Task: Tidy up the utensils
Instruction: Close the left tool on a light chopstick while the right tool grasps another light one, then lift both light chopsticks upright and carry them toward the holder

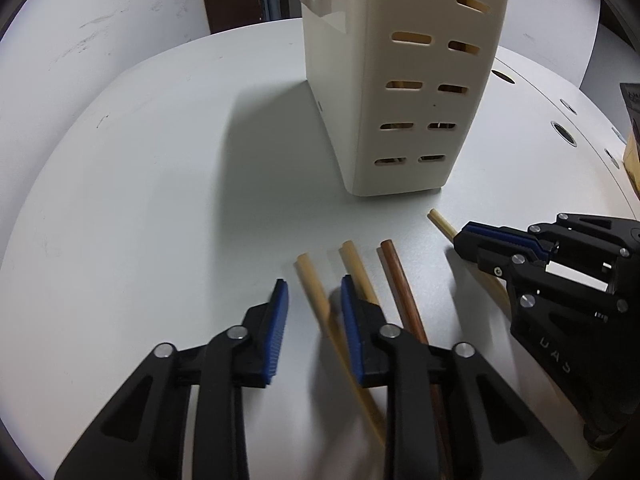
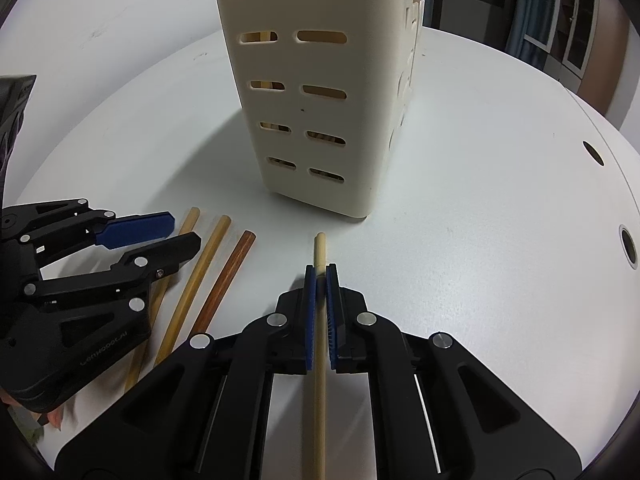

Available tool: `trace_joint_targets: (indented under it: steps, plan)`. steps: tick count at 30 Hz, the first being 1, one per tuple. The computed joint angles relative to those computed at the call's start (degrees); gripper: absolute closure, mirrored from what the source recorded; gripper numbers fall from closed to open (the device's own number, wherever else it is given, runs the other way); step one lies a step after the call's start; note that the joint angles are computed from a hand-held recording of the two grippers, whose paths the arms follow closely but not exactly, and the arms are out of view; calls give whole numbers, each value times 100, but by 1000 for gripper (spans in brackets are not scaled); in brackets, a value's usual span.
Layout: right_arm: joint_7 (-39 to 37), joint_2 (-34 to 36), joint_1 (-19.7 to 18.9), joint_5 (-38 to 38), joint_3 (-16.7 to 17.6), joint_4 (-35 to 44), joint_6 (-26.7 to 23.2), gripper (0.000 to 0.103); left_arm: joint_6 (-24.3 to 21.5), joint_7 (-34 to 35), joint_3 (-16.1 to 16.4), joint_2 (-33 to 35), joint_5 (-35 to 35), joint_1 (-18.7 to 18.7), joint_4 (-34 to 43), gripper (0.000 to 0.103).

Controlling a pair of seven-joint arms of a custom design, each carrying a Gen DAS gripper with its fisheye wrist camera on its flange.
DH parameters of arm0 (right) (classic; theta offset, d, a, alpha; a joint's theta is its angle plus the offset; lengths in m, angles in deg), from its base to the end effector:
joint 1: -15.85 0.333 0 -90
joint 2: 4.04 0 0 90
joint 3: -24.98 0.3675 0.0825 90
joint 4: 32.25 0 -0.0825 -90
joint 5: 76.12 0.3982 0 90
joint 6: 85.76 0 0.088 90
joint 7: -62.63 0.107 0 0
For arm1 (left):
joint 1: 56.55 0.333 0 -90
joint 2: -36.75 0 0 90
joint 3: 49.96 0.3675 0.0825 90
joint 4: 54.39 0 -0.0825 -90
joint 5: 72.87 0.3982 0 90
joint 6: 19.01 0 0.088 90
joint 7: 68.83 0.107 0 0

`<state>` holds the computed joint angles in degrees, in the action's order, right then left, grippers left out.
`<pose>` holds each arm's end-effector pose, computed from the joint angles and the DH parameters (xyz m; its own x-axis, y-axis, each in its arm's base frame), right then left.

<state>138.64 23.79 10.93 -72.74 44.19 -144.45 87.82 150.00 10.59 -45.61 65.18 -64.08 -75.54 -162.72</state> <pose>0.6814 0.1413 0.3421 0.3601 -0.9315 -0.0519 -0.7670 -0.2639 -0.5849 0.6839 -0.1960 0.3398 -0.2183 -0.9750 -0.0424 -0.8174 0.2064 -0.5379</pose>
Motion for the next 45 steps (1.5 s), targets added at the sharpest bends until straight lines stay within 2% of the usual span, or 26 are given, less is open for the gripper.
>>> trace_joint_targets:
  steps: [3,8,10,17,22,27,28,32,33,34,36,38,42,44,45]
  plan:
    - [-109,13,-175,82,153,-20,1,99,39,-227,266,-60,145,-230,-115,91]
    - [-211,7,-425,261,402,-88,163,99,-62,-270,170,-46,169,-126,-55,97]
    - [-352,13,-761,368,740,-167,290,99,-55,-338,214,-48,219,-139,-28,97]
    - [-384,40,-1523,281,1509,-339,640,99,750,-275,120,-469,-8,-13,-536,97]
    - [-214,-25,-1986,-28,1942,-531,997,99,1252,147,-122,-756,-444,165,-871,97]
    - [20,-77,-2334,-415,2275,-741,1438,99,1684,429,-174,-974,-831,109,-1098,97]
    - [53,-88,-2521,-527,2433,-799,1483,99,1766,502,-237,-1033,-901,154,-1152,97]
    - [307,-214,-2685,-836,2579,-919,1741,99,1986,742,-290,-1174,-1187,134,-1214,97]
    - [373,-230,-2600,-883,2497,-955,1857,99,2051,800,-224,-1213,-1270,50,-1246,97]
    - [440,-261,-2638,-967,2518,-986,1956,99,2115,877,-216,-1229,-1331,52,-1252,97]
    - [600,-311,-2750,-1136,2596,-1013,2065,99,2206,1022,-15,-1278,-1530,-199,-1257,97]
    - [765,-328,-2887,-1327,2687,-1021,2171,99,2251,1139,-333,-1344,-1548,100,-1267,97]
    - [1034,-321,-2917,-1653,2620,-962,2386,99,2435,1452,-301,-1442,-1881,-40,-1265,97]
    - [1293,-252,-3294,-2010,3014,-929,2280,99,2485,1593,-389,-1487,-2002,8,-1240,97]
    - [1376,-242,-3300,-2084,3020,-896,2277,99,2506,1669,-388,-1504,-2101,-19,-1221,97]
